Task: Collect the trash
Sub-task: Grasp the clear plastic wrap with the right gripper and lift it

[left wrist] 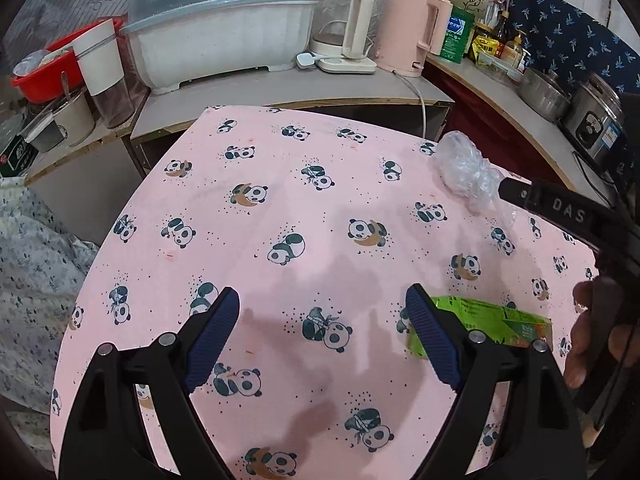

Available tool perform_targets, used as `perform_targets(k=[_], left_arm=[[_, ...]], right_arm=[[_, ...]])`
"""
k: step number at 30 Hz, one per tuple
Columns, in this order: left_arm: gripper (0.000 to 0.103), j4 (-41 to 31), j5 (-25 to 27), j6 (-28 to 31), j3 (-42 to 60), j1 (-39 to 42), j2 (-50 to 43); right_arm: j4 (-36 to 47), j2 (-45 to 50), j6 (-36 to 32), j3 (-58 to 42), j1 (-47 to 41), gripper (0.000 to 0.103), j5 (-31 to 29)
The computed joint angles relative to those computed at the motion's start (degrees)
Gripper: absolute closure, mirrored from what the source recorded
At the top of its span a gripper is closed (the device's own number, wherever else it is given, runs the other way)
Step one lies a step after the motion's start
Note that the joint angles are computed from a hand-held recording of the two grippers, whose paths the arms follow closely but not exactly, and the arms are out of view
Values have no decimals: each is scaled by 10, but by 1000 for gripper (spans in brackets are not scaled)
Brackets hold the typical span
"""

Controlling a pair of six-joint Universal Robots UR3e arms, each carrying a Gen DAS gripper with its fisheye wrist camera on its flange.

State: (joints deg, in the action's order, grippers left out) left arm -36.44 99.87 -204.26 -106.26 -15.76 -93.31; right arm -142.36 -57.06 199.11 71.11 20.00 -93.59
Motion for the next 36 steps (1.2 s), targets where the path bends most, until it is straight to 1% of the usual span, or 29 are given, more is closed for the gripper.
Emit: perform_targets(k=[4, 7, 9, 11, 12, 13, 16, 22, 26, 31, 36], left_arm=[[22, 9, -2, 5, 18, 4, -29], [22, 11, -4, 6, 33, 3, -49], [22, 11, -5, 7, 43, 1, -61], [22, 13, -5, 7, 51, -4, -71], [22, 13, -5, 7, 54, -6, -75], [22, 13, -6, 6, 56, -7, -78], [22, 9, -5, 4, 63, -15, -84], [22, 1, -5, -6, 64, -32, -77], [22, -5, -6, -18, 56, -47, -63], [22, -20, -5, -41, 42, -72, -45], [22, -33, -5, -66, 14, -98, -16]], right_arm=[[35, 73, 1, -97, -13, 33, 8], [65, 117, -1, -154, -20, 33, 20], [87, 138, -9, -183, -21, 48, 22], [115, 155, -23, -210, -23, 84, 30], [121, 159, -25, -212, -24, 91, 34], [120, 159, -25, -207, -24, 93, 35], [90, 135, -27, -152, -30, 98, 44], [23, 42, -33, 9, -47, 99, 59], [-30, -44, -30, 151, -60, 99, 73], [-89, -156, -18, 322, -52, 99, 67], [-113, -251, 6, 441, -15, 99, 47]])
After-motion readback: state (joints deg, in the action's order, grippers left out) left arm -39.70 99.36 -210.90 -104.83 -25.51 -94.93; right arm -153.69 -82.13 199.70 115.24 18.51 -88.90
